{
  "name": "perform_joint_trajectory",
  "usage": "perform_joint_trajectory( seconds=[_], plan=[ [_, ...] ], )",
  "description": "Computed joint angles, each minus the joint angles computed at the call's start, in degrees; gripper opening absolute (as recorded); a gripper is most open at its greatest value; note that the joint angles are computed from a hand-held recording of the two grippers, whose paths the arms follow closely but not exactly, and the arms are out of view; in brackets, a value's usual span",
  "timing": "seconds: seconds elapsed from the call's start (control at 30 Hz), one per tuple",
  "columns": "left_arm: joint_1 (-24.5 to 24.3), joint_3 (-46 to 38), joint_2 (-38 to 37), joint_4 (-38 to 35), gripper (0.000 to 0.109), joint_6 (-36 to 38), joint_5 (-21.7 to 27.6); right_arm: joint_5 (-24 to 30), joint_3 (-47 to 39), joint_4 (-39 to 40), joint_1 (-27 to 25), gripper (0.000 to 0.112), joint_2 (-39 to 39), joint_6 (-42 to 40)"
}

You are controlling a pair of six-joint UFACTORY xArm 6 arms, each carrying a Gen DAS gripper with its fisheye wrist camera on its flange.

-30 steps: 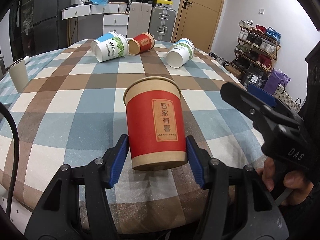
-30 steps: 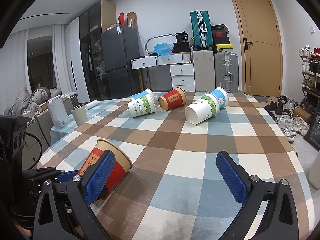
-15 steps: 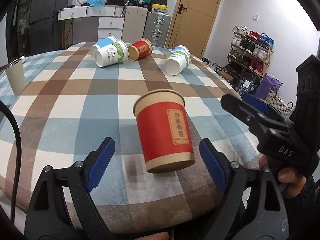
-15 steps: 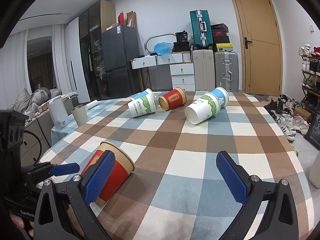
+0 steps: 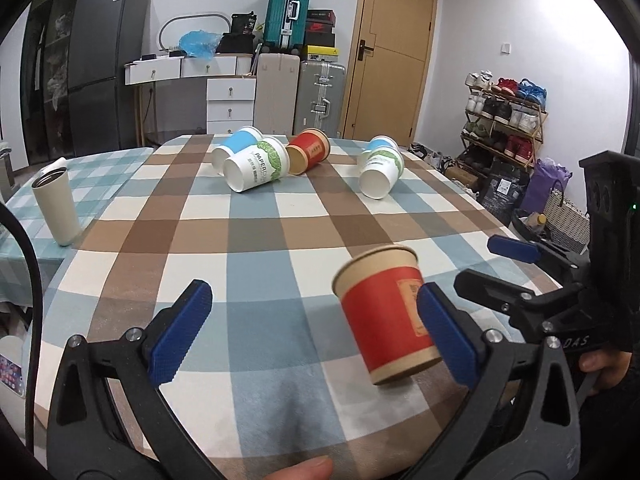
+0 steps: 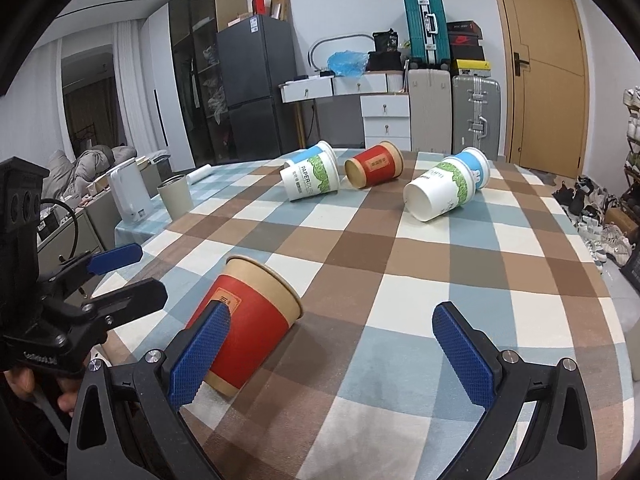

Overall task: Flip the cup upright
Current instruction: 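Lift the red cup with the left gripper toward the right gripper, then grasp the red cup with the right gripper while the left gripper releases it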

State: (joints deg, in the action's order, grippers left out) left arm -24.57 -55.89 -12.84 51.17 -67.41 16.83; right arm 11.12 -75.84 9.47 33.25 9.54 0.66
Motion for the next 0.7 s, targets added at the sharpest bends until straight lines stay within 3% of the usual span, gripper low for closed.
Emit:
perform_joint_trajectory(
  seconds=[0.2,0.4,0.7],
  plan=[
    [2.2,-0.5,0.8,7.3,0.102,-4.2,0.0,4.8,-4.9,4.2,0.4,0.103,2.5,-0.4],
    [3.8,-0.7,2.6,5.6,0.102,-3.0,-1.1,14.3,-12.0,10.1,-0.2,0.103,6.2,0.1],
    [4.1,-0.6,3.6,5.8,0.102,-3.4,-0.7,23.1,-18.7,20.2,-1.1,0.103,10.6,-2.4]
  ],
)
